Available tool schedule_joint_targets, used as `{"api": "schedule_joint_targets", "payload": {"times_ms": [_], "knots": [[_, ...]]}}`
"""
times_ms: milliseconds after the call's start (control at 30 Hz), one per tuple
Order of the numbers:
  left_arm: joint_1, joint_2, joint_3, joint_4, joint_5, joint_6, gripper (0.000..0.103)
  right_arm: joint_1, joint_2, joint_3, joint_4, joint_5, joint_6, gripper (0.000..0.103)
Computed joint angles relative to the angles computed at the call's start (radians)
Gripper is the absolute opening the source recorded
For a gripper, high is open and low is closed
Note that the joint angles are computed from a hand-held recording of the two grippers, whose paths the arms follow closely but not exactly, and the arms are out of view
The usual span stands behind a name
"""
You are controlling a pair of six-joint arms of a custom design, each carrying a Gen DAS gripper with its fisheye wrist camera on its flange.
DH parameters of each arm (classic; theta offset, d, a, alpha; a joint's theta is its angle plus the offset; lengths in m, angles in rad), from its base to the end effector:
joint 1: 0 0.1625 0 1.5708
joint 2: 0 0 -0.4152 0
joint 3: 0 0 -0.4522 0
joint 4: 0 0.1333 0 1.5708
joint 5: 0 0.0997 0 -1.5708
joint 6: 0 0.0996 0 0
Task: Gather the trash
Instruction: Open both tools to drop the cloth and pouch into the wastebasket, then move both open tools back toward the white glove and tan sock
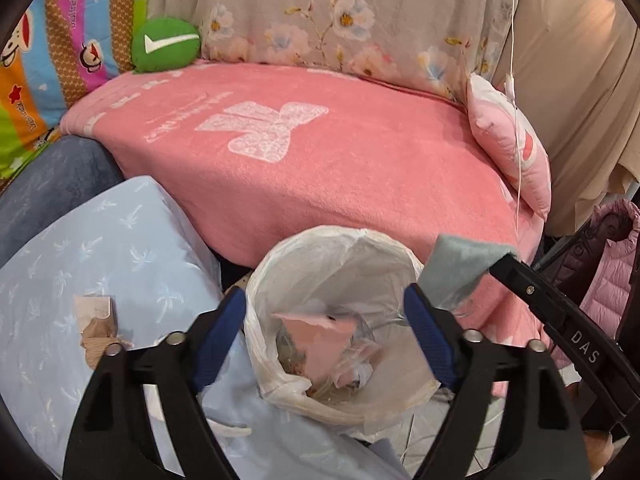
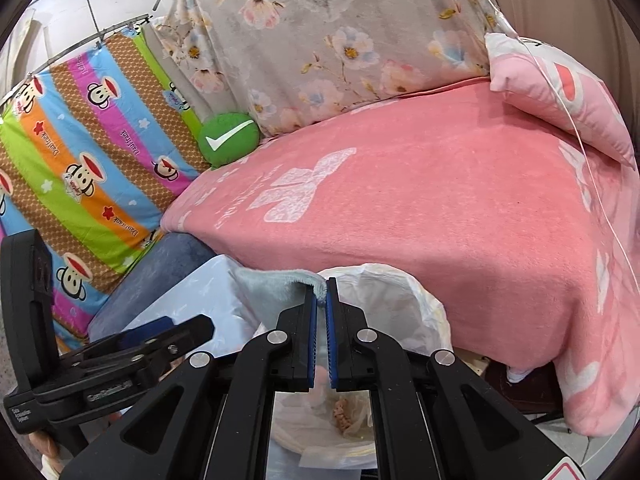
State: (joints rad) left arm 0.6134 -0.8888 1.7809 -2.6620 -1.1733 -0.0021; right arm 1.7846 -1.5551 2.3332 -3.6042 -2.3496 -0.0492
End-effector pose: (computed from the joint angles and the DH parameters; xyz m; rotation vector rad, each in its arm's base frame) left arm -0.4420 -0.5213 0.0625 1.2527 2.5442 -0.5148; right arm 0.1525 -0.4038 0.3330 -0.3324 -2.0883 1.5338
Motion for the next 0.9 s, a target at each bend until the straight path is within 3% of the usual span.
{"api": "schedule_joint_targets", "payload": {"times_ms": [133, 467, 900], "knots": [[0.001, 0.004, -0.004, 0.004, 0.022, -0.005, 0.082, -0.015, -0.007, 0.001, 0.021, 0.016, 0.004, 0.005], [0.013, -0.025, 0.025, -0.012, 0.074, -0.032, 0.084, 0.000, 0.036, -0.021, 0.008, 0.015, -0.012, 0.031], [0.033, -0.078, 0.061, -0.035, 0.104, -0.062, 0.084, 0.045, 0.083, -0.052, 0.041, 0.007, -0.013, 0.035]]}}
